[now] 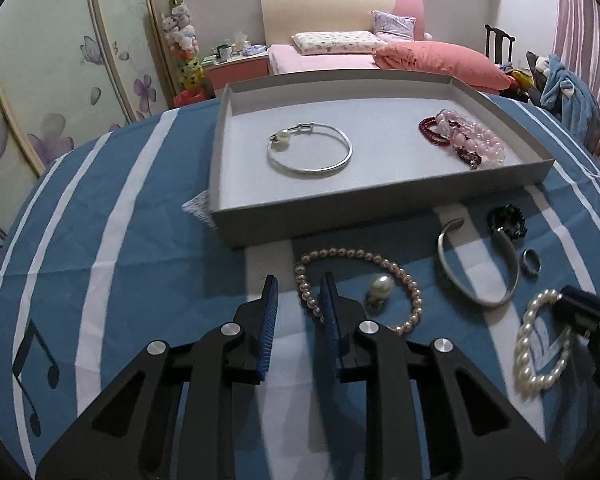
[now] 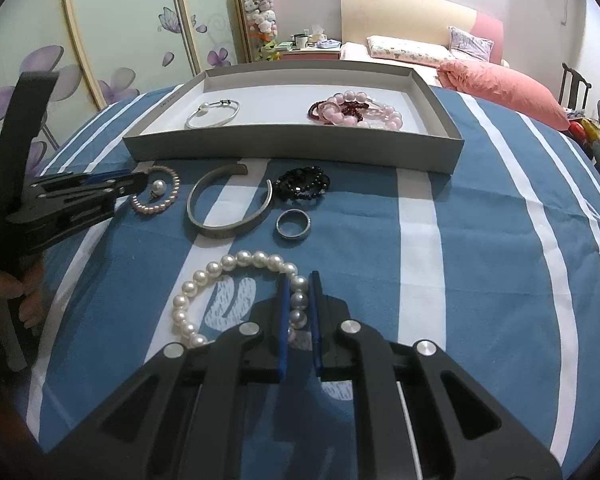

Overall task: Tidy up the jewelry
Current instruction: 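Grasp the white pearl bracelet with the right tool while the left reaches for the pink pearls, then lift the white pearl bracelet with the right tool while the left lifts the pink pearls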

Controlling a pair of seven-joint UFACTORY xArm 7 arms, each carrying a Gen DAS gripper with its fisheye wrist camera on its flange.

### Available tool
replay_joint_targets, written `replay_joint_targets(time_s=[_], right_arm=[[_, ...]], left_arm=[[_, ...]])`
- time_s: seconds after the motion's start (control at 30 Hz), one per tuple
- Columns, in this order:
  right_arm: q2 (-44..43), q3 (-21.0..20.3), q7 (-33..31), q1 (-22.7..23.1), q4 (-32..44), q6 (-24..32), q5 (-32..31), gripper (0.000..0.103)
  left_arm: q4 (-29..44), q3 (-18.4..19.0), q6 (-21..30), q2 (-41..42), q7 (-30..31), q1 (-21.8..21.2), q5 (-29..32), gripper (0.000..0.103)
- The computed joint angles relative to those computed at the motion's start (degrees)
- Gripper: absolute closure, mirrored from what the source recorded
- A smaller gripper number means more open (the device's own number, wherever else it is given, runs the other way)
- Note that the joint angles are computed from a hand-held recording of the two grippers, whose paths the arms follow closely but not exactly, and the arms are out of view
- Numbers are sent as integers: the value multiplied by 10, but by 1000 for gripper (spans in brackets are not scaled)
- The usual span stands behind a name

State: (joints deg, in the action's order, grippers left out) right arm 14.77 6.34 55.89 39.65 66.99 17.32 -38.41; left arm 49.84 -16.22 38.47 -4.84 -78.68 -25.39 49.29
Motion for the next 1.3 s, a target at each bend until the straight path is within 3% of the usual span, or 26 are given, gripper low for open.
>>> replay_joint_targets(time_s=[0.3,0.47,0.67,0.97,1.3], right_arm=[[-1,-3,15,0,2,13,-13,92],[-1,1,19,-5,0,6,-8,93],[-11,-8,41,-8,-14,-24,-8,93],[-33,-35,137,0,-25,-93,-98,93],[-37,-54,263,15,-10,-129,-227,93]], left_arm=[[1,-2,7,-2,-1,1,-2,80],[0,-2,-5,-1,7,1,-5,95],[-11,-3,-13,-12,1,1,-6,97],[-37,-21,-74,-53,-77,28,66,96],[-26,-46,-84,-58,-151,31,158,97]])
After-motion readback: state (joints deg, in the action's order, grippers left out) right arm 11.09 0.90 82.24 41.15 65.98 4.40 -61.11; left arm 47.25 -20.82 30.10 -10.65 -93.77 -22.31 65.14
